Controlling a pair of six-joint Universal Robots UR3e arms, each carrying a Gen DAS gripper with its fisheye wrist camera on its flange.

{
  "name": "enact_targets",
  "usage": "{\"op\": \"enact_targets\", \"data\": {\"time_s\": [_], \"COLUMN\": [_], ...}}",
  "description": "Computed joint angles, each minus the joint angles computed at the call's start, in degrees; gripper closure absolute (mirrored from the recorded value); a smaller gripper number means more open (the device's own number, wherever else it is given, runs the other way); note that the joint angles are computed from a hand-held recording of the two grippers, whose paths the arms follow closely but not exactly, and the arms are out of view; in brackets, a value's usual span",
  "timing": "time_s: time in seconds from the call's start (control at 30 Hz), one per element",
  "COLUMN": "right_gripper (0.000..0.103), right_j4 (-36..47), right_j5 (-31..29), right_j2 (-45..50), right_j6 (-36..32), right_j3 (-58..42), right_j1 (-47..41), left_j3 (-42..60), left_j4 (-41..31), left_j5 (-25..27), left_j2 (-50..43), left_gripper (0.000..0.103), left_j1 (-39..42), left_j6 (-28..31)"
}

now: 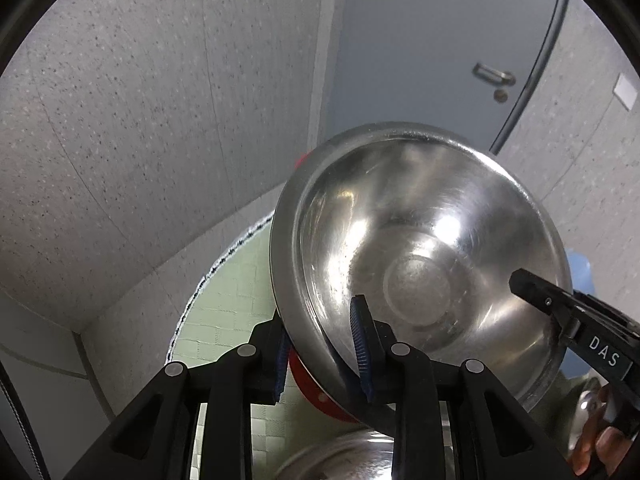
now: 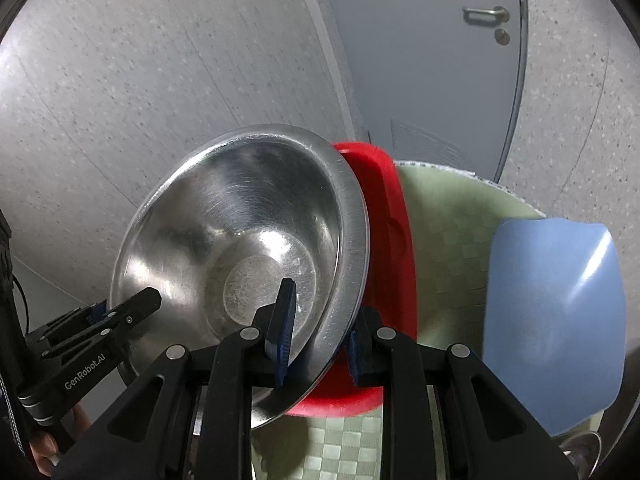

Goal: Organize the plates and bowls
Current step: 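Lift the large steel bowl with both grippers over the red basin, then lower the bowl into the red basin and open both grippers, then grasp the edge of the light-blue plate with both grippers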

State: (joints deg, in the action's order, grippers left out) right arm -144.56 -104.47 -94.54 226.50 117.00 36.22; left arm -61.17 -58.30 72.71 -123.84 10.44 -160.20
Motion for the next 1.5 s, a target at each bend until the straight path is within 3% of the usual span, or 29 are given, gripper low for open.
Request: {"op": "enact_targets", "data": {"time_s": [0.17, 0.37, 0.47, 0.53, 0.6, 0.67, 1.0, 1.1, 1.27, 1.5], "right_gripper": [0.075, 0.07, 0.062, 0.053, 0.042, 0.035, 0.029, 0.018, 0.018, 0.018], "right_j4": [1.25, -0.01, -0.57, -0.5, -0.87, -1.35, -1.3, 0.14, 3.21, 7.71], "right_j5": [-0.09, 1.43, 1.89, 2.06, 1.69, 2.23, 2.58, -0.22, -4.01, -12.55], "right_j2": [3.88, 5.13, 5.5, 5.97, 6.23, 6.33, 4.01, 3.02, 0.63, -4.91], "right_j6": [0.57, -0.2, -1.04, -1.37, -1.47, -1.7, -0.9, 0.21, 1.13, 5.49], "right_j3": [-2.1, -0.66, -0.65, -1.29, -1.74, -2.11, -0.76, -1.45, -2.46, -2.76], "right_j1": [0.65, -1.36, -1.41, -1.12, -0.65, -0.52, 0.14, 2.03, 5.05, 14.46], "left_j3": [19.8, 17.54, 15.34, 10.6, 9.02, 3.72, -6.11, -14.83, -28.74, -51.42], "left_j4": [-5.51, -0.39, 0.05, 1.78, 4.14, 7.67, 14.8, 19.96, 27.52, 33.03], "left_j5": [1.79, 4.41, 5.16, 5.04, 5.79, 6.74, 5.77, 6.24, 6.85, 4.79], "left_j2": [-12.61, -12.84, -11.45, -8.81, -8.68, -6.17, 0.17, 5.88, 15.32, 37.06], "left_gripper": [0.07, 0.069, 0.062, 0.058, 0.041, 0.039, 0.026, 0.021, 0.021, 0.018], "left_j1": [-3.93, -6.79, -7.96, -7.9, -8.5, -8.81, -8.21, -8.17, -8.27, -3.98], "left_j6": [-1.9, -1.72, -2.42, -2.03, -1.81, -1.74, -4.31, -5.06, -6.2, -5.3]}}
